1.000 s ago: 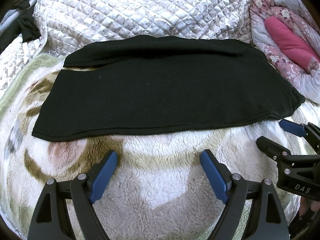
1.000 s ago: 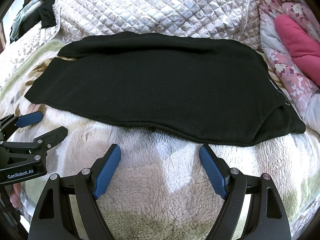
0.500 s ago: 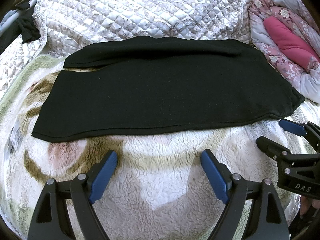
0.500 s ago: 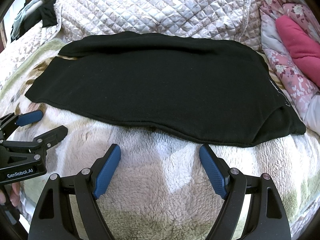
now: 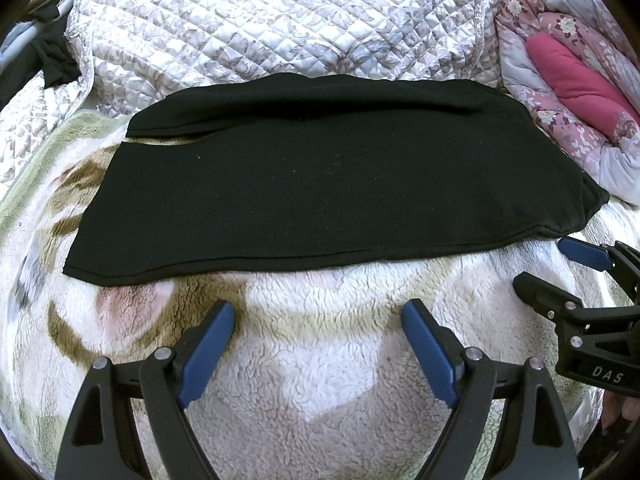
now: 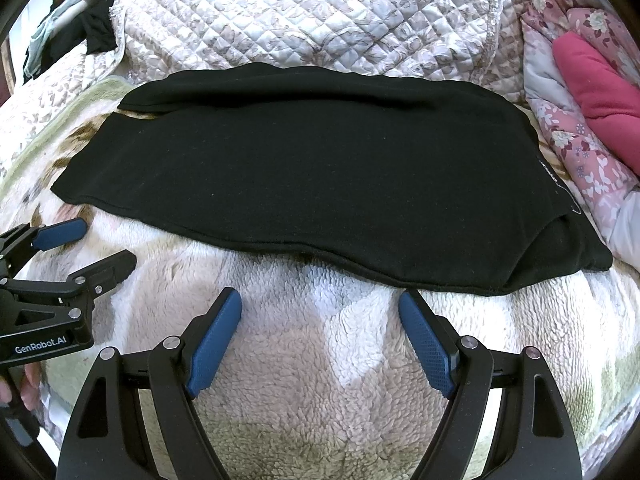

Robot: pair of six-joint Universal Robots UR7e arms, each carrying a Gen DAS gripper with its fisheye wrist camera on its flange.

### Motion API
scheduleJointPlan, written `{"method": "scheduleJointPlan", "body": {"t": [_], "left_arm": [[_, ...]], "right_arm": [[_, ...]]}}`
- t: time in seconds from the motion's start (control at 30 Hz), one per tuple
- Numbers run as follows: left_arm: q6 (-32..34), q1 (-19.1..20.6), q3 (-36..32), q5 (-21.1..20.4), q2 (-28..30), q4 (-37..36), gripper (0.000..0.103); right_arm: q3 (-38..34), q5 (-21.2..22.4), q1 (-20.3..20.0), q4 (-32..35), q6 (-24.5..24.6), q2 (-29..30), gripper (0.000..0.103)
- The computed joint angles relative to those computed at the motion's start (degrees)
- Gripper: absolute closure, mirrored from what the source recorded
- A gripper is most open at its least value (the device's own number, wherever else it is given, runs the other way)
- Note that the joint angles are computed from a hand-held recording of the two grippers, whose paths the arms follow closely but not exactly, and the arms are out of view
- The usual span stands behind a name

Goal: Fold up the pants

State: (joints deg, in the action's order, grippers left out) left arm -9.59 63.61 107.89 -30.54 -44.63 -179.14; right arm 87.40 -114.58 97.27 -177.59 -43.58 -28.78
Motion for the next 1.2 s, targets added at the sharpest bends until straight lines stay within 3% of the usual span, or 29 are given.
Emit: {"method": "scheduleJointPlan", "body": {"t": [0.4, 0.53, 0.67, 0.9, 1.03, 1.2], "left_arm": [[0.3, -0.1, -0.1, -0.3, 0.2, -0.4, 0.014], [1.9, 0.0, 0.4, -1.3, -0.1, -2.6, 0.015], [3.0, -0.1, 2.3, -2.0, -1.3, -7.4, 0.015], [-1.2, 1.8, 5.6, -2.0, -5.4, -12.7, 0.015], [-9.3, 5.1, 6.7, -5.7, -8.8, -9.2, 0.017], [-10.4, 7.4, 5.9, -9.8, -9.3, -12.5, 0.017]], "right_arm": [[-0.2, 0.4, -0.1, 1.8, 0.3, -0.4, 0.022], [0.2, 2.9, -0.8, 3.2, 1.3, -1.5, 0.022], [0.9, 8.3, -2.4, 6.0, 4.3, -4.3, 0.022], [-0.2, 11.3, -5.0, 6.6, 13.5, -7.6, 0.022], [-3.5, 12.8, -6.7, 10.7, 22.4, -7.9, 0.022], [-8.0, 13.6, -6.5, 12.7, 23.8, -5.5, 0.022]]}}
